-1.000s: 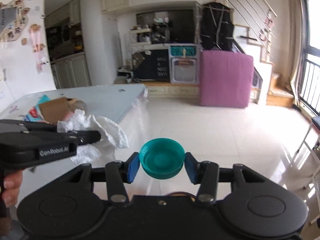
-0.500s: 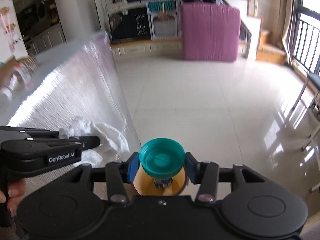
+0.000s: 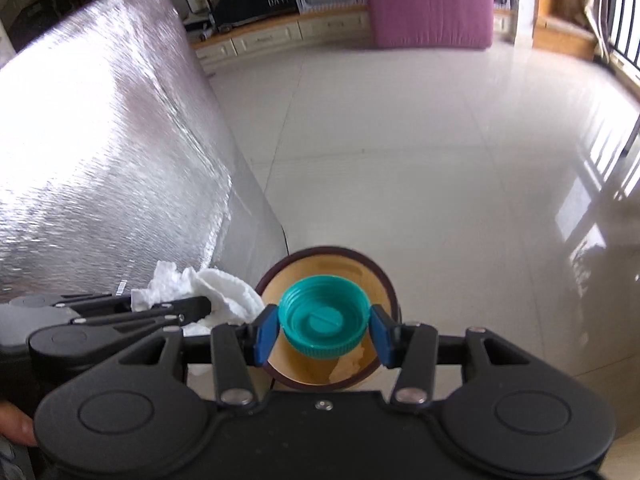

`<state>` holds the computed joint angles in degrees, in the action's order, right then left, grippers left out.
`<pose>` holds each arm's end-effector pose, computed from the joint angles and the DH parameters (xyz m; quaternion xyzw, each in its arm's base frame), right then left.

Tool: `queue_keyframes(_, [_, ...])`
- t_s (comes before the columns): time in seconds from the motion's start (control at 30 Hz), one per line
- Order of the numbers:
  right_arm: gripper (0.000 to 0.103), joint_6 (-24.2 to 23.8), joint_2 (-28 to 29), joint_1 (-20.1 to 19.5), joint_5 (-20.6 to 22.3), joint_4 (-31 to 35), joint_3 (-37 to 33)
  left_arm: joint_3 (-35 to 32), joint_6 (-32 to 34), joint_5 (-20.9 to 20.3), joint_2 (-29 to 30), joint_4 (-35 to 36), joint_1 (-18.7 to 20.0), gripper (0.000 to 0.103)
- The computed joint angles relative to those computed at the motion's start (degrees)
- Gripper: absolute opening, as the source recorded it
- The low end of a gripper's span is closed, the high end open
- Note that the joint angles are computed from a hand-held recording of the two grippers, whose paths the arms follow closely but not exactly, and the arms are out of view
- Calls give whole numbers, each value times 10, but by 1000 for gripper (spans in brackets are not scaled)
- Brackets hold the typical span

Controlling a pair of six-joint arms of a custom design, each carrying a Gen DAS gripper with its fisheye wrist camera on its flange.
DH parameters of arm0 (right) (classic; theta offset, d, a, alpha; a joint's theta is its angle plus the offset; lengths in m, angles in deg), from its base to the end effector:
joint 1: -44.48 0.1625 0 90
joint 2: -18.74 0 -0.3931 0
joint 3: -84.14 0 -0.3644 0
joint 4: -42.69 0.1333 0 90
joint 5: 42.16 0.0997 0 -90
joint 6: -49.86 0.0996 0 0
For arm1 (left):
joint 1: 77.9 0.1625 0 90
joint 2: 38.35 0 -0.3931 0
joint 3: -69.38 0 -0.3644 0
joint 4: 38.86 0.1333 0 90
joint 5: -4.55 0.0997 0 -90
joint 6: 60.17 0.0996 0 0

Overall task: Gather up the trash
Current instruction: 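Carry the tissue with the left tool and the cap with the right tool over the bin, then open the left tool dropping the tissue while the right tool releases the cap into the bin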

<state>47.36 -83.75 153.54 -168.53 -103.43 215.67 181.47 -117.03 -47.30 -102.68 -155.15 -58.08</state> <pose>0.1874 -0.3149 0.3434 0.1010 -0.9210 0.2638 0.2682 -0.3849 -0.3458 0.1376 0.1682 0.9152 -0.2089 0.3007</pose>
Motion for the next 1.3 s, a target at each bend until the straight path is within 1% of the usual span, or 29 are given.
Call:
queue_keyframes(0.13, [50, -15, 44, -58, 23, -41, 14, 15, 34, -4, 31, -44, 41, 15])
queue_keyframes(0.23, [50, -26, 78, -91, 33, -79, 21, 31, 53, -13, 51, -78, 63, 15])
queue_keyframes(0.33, [50, -41, 108, -125, 56, -117, 26, 42, 66, -19, 67, -103, 84, 15])
queue_keyframes(0.47, [50, -58, 149, -159, 62, -161, 26, 53, 76, -22, 83, -132, 110, 15])
queue_keyframes(0.57, [50, -61, 178, -175, 63, -181, 22, 54, 91, -25, 105, -162, 116, 15])
queue_keyframes(0.6, [50, -65, 184, -179, 66, -190, 23, 57, 97, -25, 109, -170, 116, 15])
queue_keyframes(0.67, [50, -56, 197, -175, 70, -199, 20, 59, 104, -25, 117, -181, 115, 15])
queue_keyframes(0.8, [51, -53, 207, -173, 76, -229, 22, 69, 98, -15, 124, -201, 114, 16])
queue_keyframes(0.87, [55, -43, 207, -172, 81, -235, 20, 71, 101, -15, 124, -211, 115, 16])
queue_keyframes(0.93, [67, -34, 207, -173, 87, -233, 17, 70, 107, -15, 124, -214, 114, 16])
queue_keyframes(0.97, [69, -33, 197, -171, 83, -223, 17, 69, 111, -14, 123, -212, 115, 16])
queue_keyframes(1.0, [70, -33, 198, -168, 76, -223, 16, 68, 112, -13, 124, -210, 114, 17])
queue_keyframes(1.03, [69, -33, 197, -167, 72, -218, 15, 74, 108, -12, 117, -206, 113, 20])
queue_keyframes(1.1, [69, -34, 197, -166, 73, -210, 13, 69, 103, -11, 117, -200, 115, 21])
queue_keyframes(1.13, [68, -34, 198, -166, 74, -210, 13, 68, 103, -11, 117, -198, 117, 25])
queue_keyframes(1.2, [68, -35, 198, -167, 76, -208, 14, 65, 103, -8, 119, -191, 117, 29])
queue_keyframes(1.27, [68, -35, 198, -166, 77, -202, 12, 63, 96, -3, 122, -182, 115, 40])
queue_keyframes(1.3, [67, -37, 200, -164, 76, -202, 11, 62, 90, 0, 123, -176, 113, 51])
